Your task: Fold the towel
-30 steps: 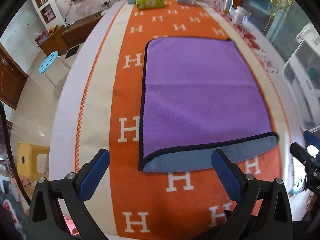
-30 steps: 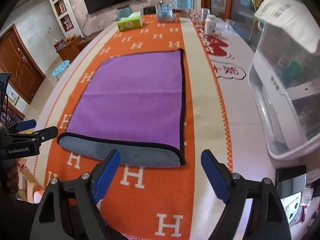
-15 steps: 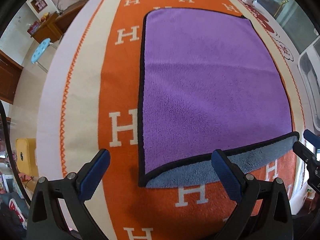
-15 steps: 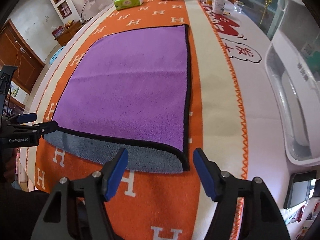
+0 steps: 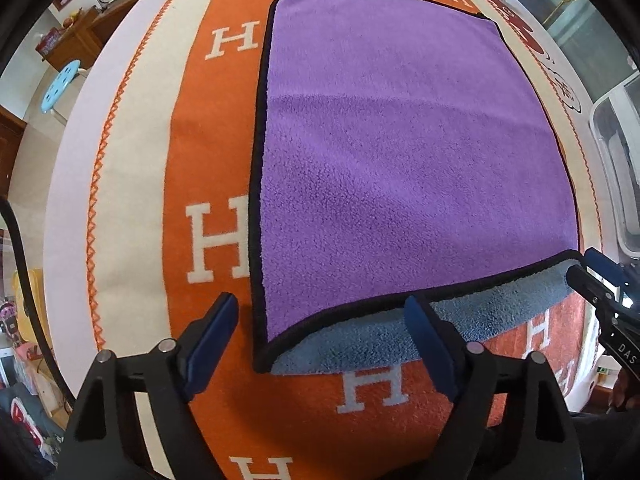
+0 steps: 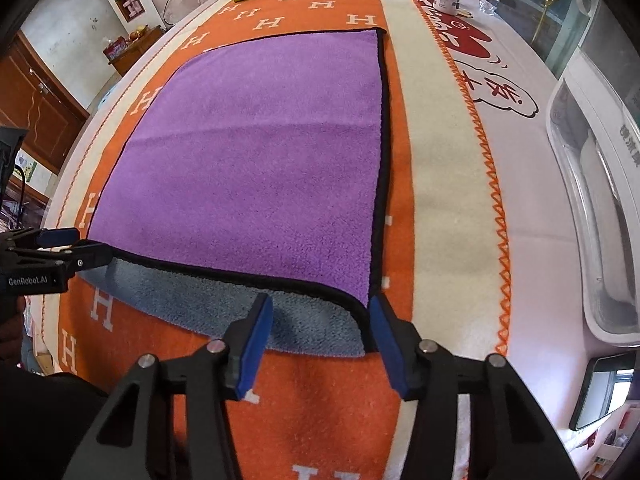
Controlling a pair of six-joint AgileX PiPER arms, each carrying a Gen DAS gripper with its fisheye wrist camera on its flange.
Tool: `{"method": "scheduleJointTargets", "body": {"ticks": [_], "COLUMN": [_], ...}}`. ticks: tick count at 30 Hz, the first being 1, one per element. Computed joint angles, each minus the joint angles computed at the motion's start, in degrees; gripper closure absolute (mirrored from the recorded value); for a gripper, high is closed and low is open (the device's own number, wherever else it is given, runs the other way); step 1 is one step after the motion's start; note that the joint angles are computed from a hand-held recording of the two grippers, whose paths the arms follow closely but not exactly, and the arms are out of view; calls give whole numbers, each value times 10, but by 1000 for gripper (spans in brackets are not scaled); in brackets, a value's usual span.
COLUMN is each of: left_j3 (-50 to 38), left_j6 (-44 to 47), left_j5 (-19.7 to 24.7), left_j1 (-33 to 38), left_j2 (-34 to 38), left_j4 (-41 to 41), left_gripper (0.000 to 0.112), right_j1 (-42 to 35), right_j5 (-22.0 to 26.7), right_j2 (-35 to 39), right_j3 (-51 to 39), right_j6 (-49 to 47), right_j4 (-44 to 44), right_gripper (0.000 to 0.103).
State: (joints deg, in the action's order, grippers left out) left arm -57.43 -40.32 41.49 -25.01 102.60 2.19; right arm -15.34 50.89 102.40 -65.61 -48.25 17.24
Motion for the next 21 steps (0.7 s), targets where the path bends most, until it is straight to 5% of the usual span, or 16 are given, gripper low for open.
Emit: {"method": "scheduleJointTargets", "body": {"ticks": [16, 21], "left_j3": [33, 45], "left_j6": [34, 46], "left_j5": [-26, -36], "left_j1": [7, 14], "left_j2": [-13, -20], "left_j4": [-49, -57], "left_gripper": [38, 42], "right_j1": [-15, -18], "right_j5": [8, -12], "right_j2": [13, -7], "right_j3": [-8, 14], "right_j6": [-55, -107], "right_j4": [14, 25], "right_gripper": [55, 67]}}
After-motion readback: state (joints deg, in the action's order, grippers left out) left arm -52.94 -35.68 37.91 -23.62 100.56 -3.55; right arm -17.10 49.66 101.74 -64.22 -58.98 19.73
